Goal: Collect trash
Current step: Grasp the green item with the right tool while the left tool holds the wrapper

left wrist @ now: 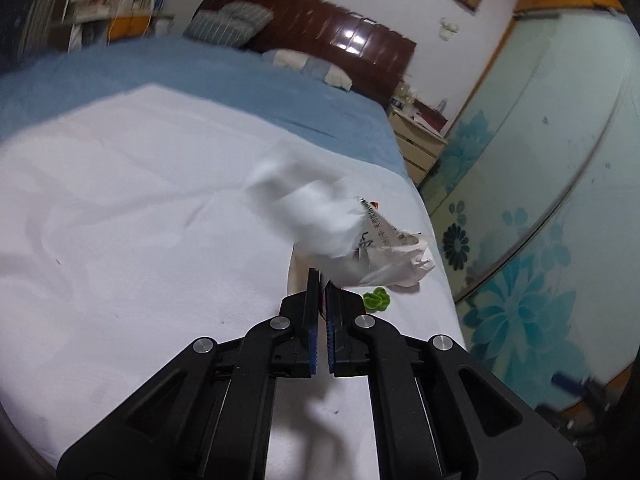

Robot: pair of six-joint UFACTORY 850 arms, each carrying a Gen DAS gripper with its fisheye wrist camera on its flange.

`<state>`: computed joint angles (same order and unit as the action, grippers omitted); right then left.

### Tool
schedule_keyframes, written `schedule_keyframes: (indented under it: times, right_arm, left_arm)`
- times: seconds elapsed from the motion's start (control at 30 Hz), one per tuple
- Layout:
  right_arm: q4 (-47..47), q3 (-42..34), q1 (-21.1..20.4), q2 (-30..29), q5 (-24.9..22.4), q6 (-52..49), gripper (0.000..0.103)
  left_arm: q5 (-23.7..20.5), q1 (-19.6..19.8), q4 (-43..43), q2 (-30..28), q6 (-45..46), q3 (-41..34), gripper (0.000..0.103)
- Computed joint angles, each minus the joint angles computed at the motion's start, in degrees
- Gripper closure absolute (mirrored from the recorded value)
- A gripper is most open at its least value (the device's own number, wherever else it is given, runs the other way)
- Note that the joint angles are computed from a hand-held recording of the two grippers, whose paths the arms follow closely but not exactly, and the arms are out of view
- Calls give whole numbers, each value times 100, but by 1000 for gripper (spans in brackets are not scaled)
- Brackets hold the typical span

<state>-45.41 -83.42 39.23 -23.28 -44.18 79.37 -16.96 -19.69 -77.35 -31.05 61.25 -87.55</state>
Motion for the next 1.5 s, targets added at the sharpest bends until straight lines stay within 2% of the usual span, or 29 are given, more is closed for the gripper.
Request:
schedule_keyframes:
  times: [0.1,0.23,0.37,0.53,0.63,0.7,0.77,0.8,0.83,0.87,0.9,0.93,0.97,1.03,1.27,1.4,1.5]
  right_arm:
    - [24,-284,-124,-215,273,-166,28]
    - [272,-1025,-376,-789,513,-661,28]
    - [639,-1891,-519,-1401,502,-1209,28]
    - [1229,-2624,-583,-1942,691,-1667,27]
    - [1388,-2954,-545,-2188,612,-1820,27]
    - [1275,-2905,-549,-2168,625,-1632,27]
    - [1383,-2880,-589,-2186,618,-1577,25]
    - [1455,-2911,-607,-2226,556,-1624,25]
    - [1527,-2934,-625,-2243,512,-1686,25]
    - [1579,-2920,-641,-2254,500,-1689,25]
    - [1560,-2868,-650,-2230,499,-1630,25]
    - [1525,-2802,-653,-2191,507,-1567,25]
    - [1481,-2699,-655,-2125,528,-1496,25]
    - [1431,-2646,-654,-2100,504,-1436,25]
    - [1153,-2663,-625,-2149,366,-1366,25]
    - [1196,-3232,-683,-2617,164,-1658,25]
    - [1212,-3977,-735,-3150,-40,-1959,25]
  left_arm:
    - [78,8,210,1,-208,-19,100]
    - [-497,250,-297,-88,-330,29,100]
    - [-897,409,-480,-253,-555,-54,100]
    - [-1232,467,-209,-489,-1044,-265,100]
    - [-1317,413,187,-622,-1438,-423,98]
    - [-1400,383,491,-718,-1717,-542,88]
    - [-1394,350,568,-742,-1798,-567,54]
    - [-1369,341,554,-742,-1802,-559,52]
    - [-1407,326,612,-781,-1873,-609,53]
    - [-1474,312,725,-834,-1974,-684,57]
    - [-1487,288,912,-880,-2133,-756,67]
    - [-1489,278,1100,-908,-2285,-798,90]
    - [-1510,258,1327,-962,-2487,-872,97]
    - [-1495,252,1303,-987,-2539,-868,100]
    - [-1292,215,1037,-720,-2087,-628,102]
    - [-1038,151,1288,-522,-1968,-495,102]
    - [-871,135,1499,-421,-2020,-381,102]
